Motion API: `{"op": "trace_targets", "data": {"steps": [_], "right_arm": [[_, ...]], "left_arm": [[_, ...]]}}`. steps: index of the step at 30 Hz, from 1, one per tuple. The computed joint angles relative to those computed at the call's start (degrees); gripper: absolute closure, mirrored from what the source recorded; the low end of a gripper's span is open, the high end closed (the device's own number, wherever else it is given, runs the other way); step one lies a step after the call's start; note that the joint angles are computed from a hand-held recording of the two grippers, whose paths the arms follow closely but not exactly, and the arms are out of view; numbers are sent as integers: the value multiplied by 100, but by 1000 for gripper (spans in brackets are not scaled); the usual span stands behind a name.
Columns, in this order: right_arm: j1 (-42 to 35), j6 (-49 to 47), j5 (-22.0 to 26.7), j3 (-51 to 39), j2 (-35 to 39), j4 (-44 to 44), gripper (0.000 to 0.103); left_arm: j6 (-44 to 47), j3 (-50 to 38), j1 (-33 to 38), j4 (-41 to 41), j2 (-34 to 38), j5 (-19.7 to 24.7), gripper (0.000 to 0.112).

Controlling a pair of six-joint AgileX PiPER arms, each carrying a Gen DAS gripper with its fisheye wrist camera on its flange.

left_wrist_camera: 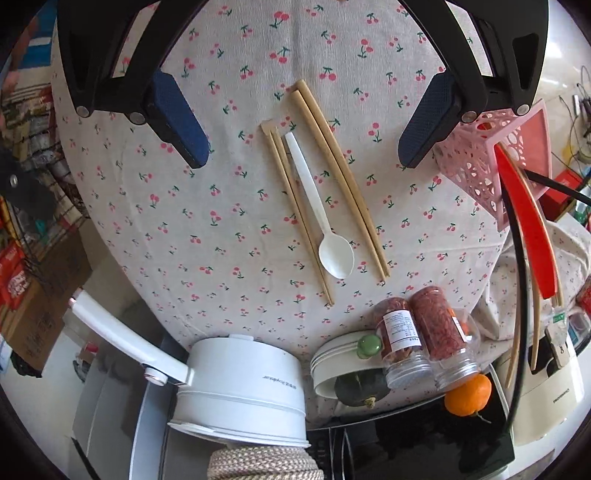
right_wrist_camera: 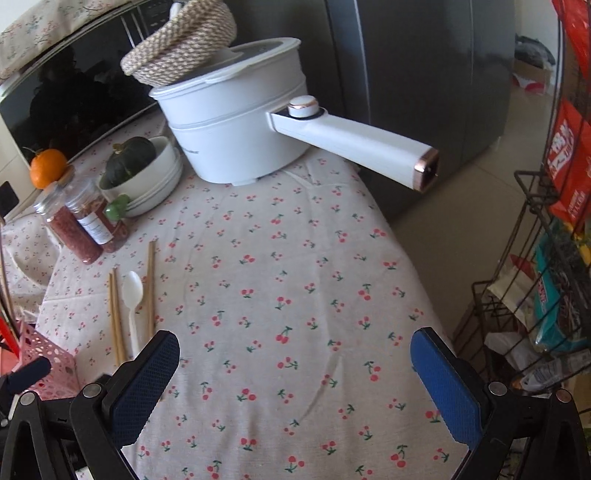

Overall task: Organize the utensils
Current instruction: 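Move the left gripper to the white plastic spoon and close on it, then lift the white spoon toward the basket while the right grasps a wooden chopstick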

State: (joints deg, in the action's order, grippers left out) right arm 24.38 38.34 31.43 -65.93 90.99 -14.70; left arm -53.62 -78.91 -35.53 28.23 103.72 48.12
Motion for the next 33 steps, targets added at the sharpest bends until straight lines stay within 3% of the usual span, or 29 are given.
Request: {"op": "trace_targets", "data": {"steps": [5, 10, 15, 23, 28, 33], "right_arm": [[-185, -610, 42, -112, 279, 664, 0], [-277, -919, 41, -244, 440, 1144, 0], [-325, -1057, 41, -310, 508, 1339, 0], [-370, -970, 61, -310, 522, 1321, 0], [-317, -936, 140, -394, 570, 1299, 0], [-213, -780, 225, -563, 669, 1205, 0]], "left_arm": [[-49, -682, 423, -328, 619, 10, 13], [223, -1341, 647, -525, 1173, 192, 40], [351, -1684, 836, -777, 1559, 321, 73], [764, -1896, 967, -1042, 1830, 366, 100], [825, -1385, 905, -875, 1486, -123, 103], [1212, -465, 861, -1171, 613, -872, 103]]}}
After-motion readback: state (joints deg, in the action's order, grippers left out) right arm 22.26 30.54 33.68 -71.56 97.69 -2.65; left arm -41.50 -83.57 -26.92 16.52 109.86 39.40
